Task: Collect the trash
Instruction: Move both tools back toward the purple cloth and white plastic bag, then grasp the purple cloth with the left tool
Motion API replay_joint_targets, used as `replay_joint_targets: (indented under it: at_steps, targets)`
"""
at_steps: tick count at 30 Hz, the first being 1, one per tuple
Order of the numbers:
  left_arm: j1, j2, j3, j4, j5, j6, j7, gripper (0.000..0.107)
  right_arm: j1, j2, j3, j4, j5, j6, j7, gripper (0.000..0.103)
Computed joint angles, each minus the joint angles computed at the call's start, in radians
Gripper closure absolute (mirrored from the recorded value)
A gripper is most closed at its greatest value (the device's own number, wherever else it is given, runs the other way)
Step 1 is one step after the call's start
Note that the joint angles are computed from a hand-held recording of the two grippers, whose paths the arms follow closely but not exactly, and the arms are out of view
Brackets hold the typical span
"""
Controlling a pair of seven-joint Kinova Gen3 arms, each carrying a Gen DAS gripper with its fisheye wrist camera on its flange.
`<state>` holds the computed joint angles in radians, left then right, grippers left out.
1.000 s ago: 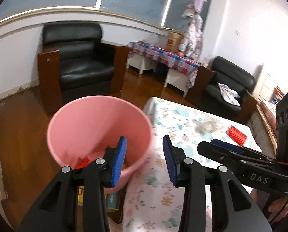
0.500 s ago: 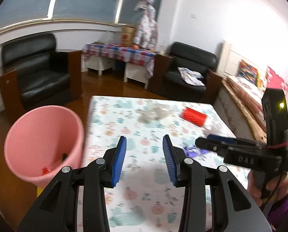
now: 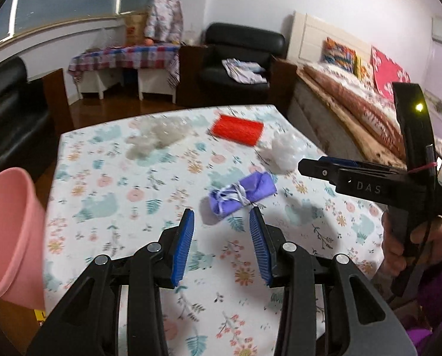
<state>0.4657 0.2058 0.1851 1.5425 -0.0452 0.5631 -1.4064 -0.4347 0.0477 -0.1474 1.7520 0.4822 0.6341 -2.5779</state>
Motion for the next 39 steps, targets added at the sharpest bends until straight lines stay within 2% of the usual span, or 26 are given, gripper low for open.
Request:
replay_joint_targets:
  at_steps: [6, 12, 16, 20, 27, 28, 29, 30, 33, 37, 39]
  targets:
    - [0.039, 0.104, -0.018, -0.117, -0.04, 0.104, 0.016, 0.068, 0.04, 0.001, 0.021, 0.041, -0.073, -0.064, 0.048, 0.053]
    - [0.01, 0.17, -0.015, -0.192, 0.033, 0.164, 0.019, 0.068, 0.066, -0.005, 0.031, 0.081, -0.081, -0.135, 0.049, 0.053]
    - [0.026, 0.196, -0.029, -0.227, 0.033, 0.187, 0.049, 0.068, 0.083, -0.009, 0.035, 0.107, -0.115, -0.178, 0.059, 0.053]
    - [0.072, 0.234, -0.064, -0.278, -0.023, 0.225, 0.108, 0.068, 0.082, -0.014, 0.037, 0.122, -0.084, -0.193, 0.018, 0.053]
    - [0.111, 0.256, -0.076, -0.312, -0.073, 0.252, 0.176, 0.069, 0.078, -0.03, 0.025, 0.152, 0.001, -0.223, -0.053, 0.053]
    - [0.117, 0.254, -0.078, -0.309, -0.079, 0.247, 0.187, 0.072, 0.081, -0.031, 0.023, 0.152, -0.007, -0.225, -0.042, 0.053]
    - [0.133, 0.255, -0.088, -0.31, -0.096, 0.246, 0.208, 0.083, 0.084, -0.03, 0.022, 0.152, -0.021, -0.227, -0.025, 0.053]
    - [0.144, 0.257, -0.092, -0.315, -0.109, 0.252, 0.222, 0.087, 0.087, -0.032, 0.022, 0.155, -0.031, -0.233, -0.013, 0.053]
    - [0.169, 0.248, -0.101, -0.319, -0.143, 0.271, 0.263, 0.093, 0.099, -0.039, 0.023, 0.167, -0.069, -0.259, 0.018, 0.053]
    - [0.193, 0.218, -0.11, -0.304, -0.188, 0.284, 0.325, 0.096, 0.123, -0.049, 0.028, 0.187, -0.162, -0.3, 0.093, 0.053]
    - [0.198, 0.199, -0.109, -0.284, -0.207, 0.274, 0.352, 0.096, 0.13, -0.054, 0.026, 0.196, -0.173, -0.312, 0.102, 0.053]
